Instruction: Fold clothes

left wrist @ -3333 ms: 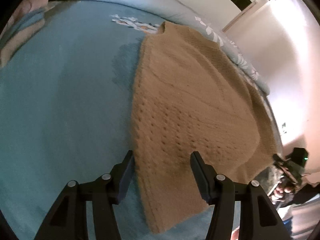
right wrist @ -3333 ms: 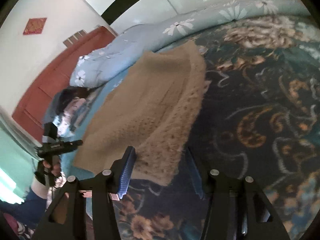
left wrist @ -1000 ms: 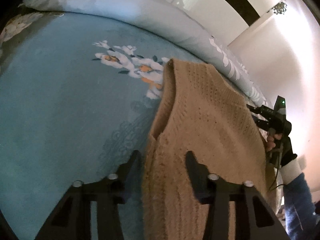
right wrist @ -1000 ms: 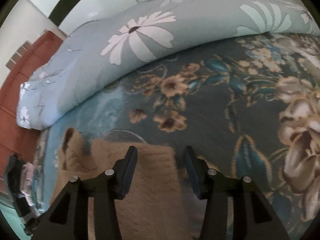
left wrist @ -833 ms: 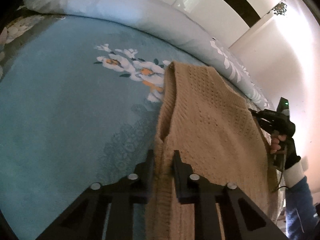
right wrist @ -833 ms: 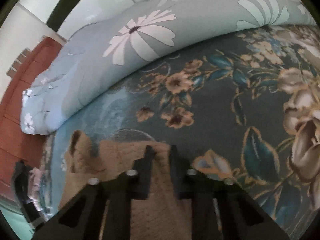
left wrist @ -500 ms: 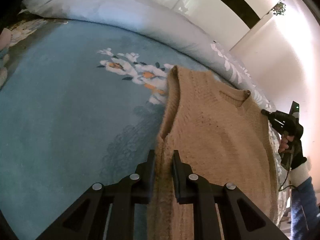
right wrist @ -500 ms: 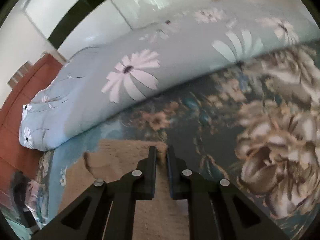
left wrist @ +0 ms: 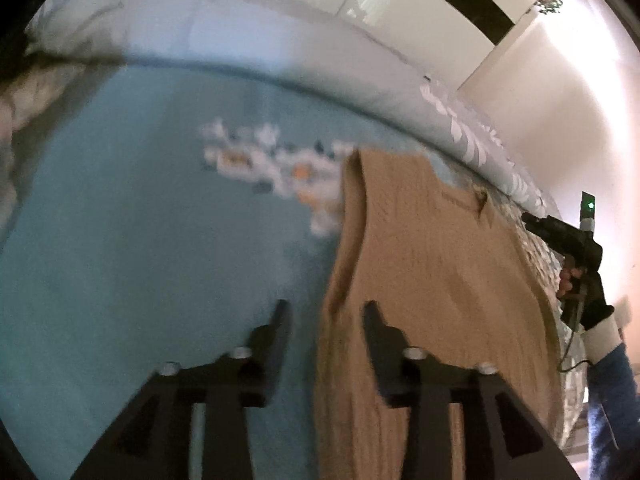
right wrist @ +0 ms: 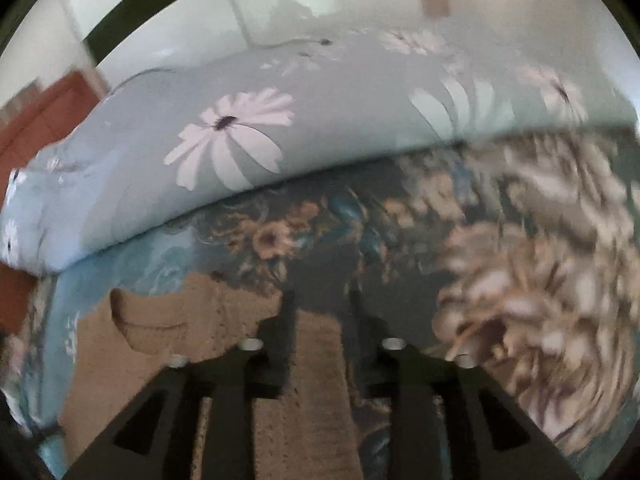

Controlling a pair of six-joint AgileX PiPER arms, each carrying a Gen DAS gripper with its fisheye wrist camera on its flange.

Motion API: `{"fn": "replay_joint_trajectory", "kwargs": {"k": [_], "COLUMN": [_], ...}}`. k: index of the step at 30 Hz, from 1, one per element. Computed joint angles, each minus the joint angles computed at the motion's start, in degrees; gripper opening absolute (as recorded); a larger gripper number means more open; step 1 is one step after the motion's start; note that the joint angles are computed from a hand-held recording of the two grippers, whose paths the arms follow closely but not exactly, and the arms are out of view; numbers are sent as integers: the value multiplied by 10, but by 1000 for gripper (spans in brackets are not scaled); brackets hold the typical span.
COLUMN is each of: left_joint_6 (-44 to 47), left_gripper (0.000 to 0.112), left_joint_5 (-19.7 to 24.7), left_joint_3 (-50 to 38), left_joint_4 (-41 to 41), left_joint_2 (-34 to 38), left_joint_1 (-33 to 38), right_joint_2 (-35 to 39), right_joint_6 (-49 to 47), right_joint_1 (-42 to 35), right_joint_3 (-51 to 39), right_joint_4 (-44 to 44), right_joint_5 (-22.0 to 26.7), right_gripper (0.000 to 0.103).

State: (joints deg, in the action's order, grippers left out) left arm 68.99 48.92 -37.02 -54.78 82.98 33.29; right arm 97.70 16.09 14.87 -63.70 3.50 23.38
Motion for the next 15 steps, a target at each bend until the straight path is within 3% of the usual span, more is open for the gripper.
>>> {"fn": "replay_joint_trajectory", "kwargs": {"k": [3, 12, 15], "left_joint_6": [-44, -214, -206], "left_gripper": [68, 70, 70], "left_joint_5": [-37, -133, -143], "left_joint_3": [-58, -232, -260], "left_joint_4": [15, 128, 122], "left_joint_2": [15, 177, 210], "left_joint_1": [-68, -251, -269], "right_joint_2": [31, 121, 140], "right_joint_6": [-83, -67, -84], "right_joint_1": [20, 52, 49], "right_joint_3": [-45, -138, -156], "right_joint_4": [32, -45, -58], "right_joint_5": [36, 101, 119], "right_gripper": [52, 54, 59]}}
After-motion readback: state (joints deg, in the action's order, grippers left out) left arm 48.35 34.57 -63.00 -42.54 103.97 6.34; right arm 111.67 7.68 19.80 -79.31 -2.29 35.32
